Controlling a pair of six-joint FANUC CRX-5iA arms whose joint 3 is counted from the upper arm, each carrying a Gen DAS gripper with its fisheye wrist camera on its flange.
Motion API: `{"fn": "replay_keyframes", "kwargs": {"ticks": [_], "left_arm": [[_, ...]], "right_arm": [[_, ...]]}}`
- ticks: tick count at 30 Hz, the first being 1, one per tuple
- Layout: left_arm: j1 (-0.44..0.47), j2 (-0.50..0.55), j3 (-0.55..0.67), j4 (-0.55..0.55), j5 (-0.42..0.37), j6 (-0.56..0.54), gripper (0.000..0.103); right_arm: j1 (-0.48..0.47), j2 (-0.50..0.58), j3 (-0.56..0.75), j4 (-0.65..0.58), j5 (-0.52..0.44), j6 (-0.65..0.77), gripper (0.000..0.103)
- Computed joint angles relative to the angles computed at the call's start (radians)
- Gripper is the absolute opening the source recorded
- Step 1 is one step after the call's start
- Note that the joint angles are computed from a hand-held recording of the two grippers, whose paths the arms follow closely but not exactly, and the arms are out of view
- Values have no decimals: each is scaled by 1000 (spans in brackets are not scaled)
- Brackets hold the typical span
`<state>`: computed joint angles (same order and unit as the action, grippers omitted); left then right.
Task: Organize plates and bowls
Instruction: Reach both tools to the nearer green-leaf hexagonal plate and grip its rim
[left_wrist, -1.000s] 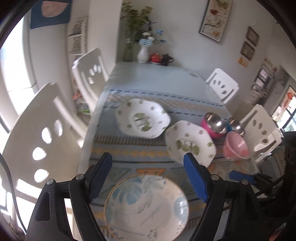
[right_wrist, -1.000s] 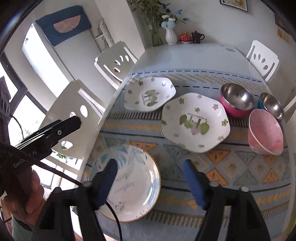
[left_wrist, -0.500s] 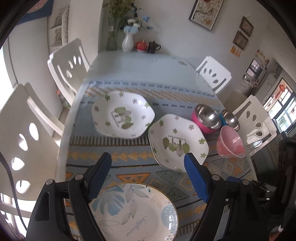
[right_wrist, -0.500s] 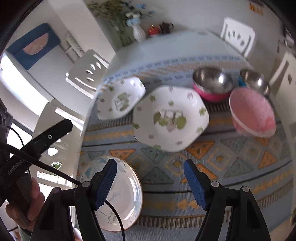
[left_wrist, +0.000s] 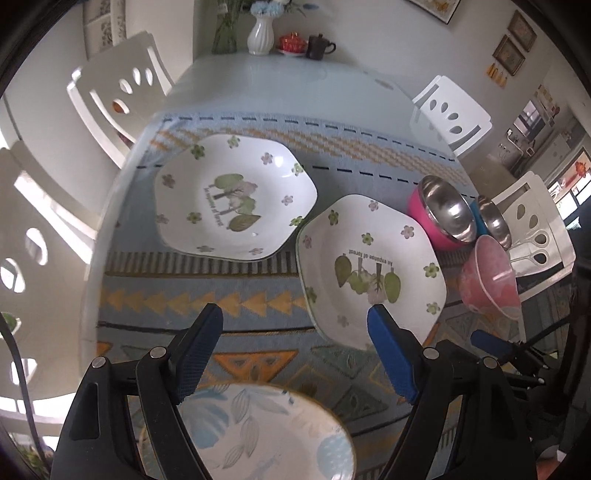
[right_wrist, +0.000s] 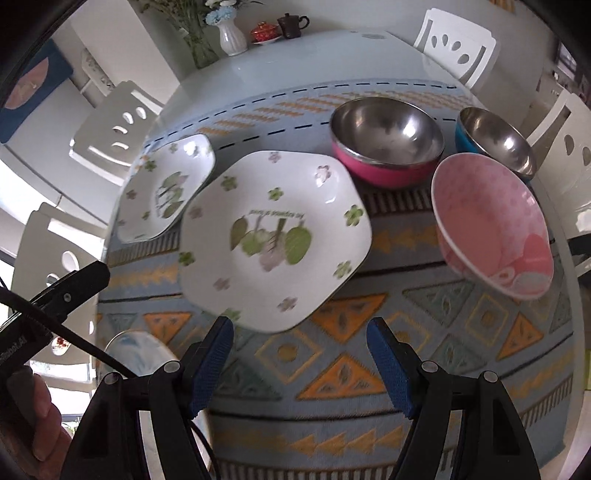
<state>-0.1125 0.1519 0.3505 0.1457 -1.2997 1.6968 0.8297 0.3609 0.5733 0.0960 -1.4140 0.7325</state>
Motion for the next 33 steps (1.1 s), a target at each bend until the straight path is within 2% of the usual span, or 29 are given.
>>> {"fn": "replay_keyframes", "kwargs": {"ticks": [18,33], "left_arm": [[-7,198,122,28,-74,53,78],[-14,254,148,44,-95,58,77]], "right_arm": [[-94,105,86,-54,-33,61,73],[-114,172,166,-96,-76,119,72]]}}
